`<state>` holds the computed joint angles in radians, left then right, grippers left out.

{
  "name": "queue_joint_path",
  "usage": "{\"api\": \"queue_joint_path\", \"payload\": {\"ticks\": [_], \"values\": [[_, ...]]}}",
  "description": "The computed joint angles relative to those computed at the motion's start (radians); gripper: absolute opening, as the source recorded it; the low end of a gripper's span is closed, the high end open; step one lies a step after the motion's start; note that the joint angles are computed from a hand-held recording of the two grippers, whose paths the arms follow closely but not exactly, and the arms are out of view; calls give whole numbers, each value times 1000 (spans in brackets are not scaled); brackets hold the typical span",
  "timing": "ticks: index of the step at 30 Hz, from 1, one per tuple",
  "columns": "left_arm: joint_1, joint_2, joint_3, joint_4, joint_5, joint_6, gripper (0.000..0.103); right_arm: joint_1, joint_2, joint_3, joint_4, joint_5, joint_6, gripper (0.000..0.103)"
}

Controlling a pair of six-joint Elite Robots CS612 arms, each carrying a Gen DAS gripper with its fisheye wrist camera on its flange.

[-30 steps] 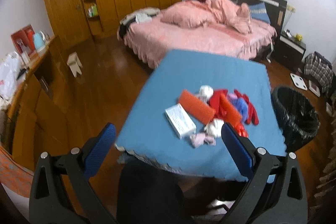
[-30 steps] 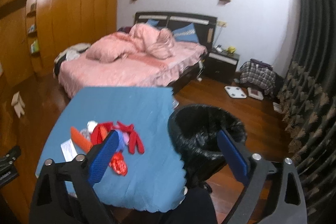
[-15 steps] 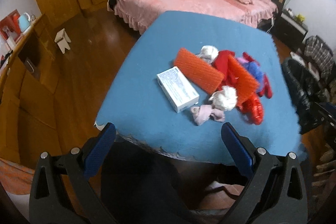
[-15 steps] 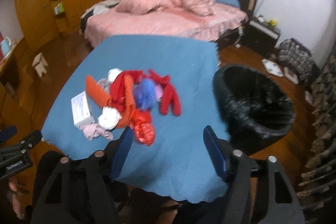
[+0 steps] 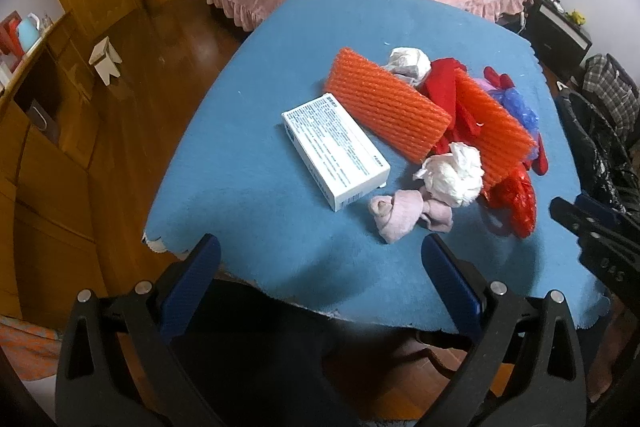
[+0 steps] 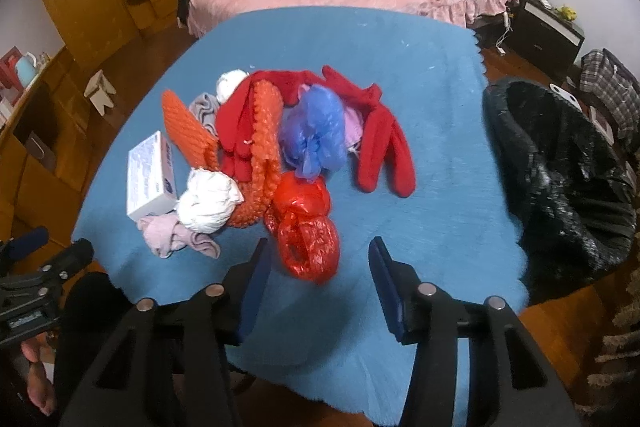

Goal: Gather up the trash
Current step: 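Move both tools forward toward the pile of items on the blue cloth, then grasp the red plastic bag with the right tool while the left tool grasps the pink sock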

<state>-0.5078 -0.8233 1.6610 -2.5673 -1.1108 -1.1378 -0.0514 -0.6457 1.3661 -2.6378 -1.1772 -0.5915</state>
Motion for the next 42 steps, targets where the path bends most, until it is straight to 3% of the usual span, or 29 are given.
{"api": "queue_joint_path", "payload": {"ticks": [5,8,20,30,35,37,38,42], "values": [[9,29,-25,-22,-19,36,98,13,31,-32,24,-18,2,45],[20,47,-41,-24,-47,54,98,17,48,-56,64,-27,-4,34],[48,105,-103,-34,-143,87,98,14,70,-93,135,-17,-25,9],[51,124,-121,-29,-177,112,94,-6,35,-64,132,19,-19,9],[61,135,-133,-28,-235,120,50,-15,27,-63,138,31,-10,9],[61,136,-134,-36,-245,126,41,-18,22,-58,133,36,-9,9],[59,135,-134,-39,-243,130,30,-19,19,-54,129,39,-8,9],[54,127,-129,-45,-230,134,25,-22,11,-46,121,45,-3,9]]}}
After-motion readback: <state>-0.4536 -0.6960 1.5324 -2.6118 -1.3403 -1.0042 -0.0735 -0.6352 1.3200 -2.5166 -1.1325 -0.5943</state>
